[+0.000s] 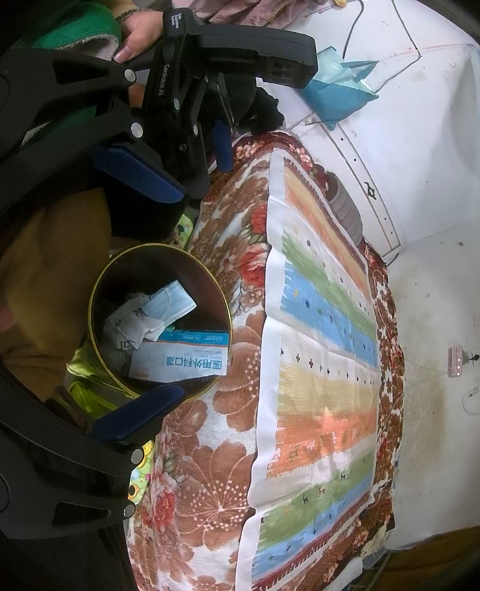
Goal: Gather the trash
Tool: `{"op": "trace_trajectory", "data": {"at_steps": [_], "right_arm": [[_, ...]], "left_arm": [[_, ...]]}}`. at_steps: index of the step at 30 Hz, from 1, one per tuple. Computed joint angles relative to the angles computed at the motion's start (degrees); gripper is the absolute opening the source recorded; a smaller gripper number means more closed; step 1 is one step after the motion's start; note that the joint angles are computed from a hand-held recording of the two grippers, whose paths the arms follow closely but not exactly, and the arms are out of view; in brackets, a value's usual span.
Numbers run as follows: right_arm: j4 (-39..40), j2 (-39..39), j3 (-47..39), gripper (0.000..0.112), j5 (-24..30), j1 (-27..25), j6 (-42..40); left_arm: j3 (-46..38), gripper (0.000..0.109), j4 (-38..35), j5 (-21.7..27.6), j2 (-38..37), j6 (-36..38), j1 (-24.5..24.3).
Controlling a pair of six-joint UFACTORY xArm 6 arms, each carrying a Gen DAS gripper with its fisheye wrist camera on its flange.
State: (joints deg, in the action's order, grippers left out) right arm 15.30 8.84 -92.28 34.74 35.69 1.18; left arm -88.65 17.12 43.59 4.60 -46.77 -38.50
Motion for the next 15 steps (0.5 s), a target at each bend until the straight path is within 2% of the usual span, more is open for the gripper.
{"op": "trace_trajectory", "data": {"at_steps": [15], "right_arm": [[-0.46,0.01,-0.01,0.094,0.0,0.17,0.33]], "left_arm": [[1.23,0.097,-1.04,-0.07,-0.69,0.62,0.07]]}}
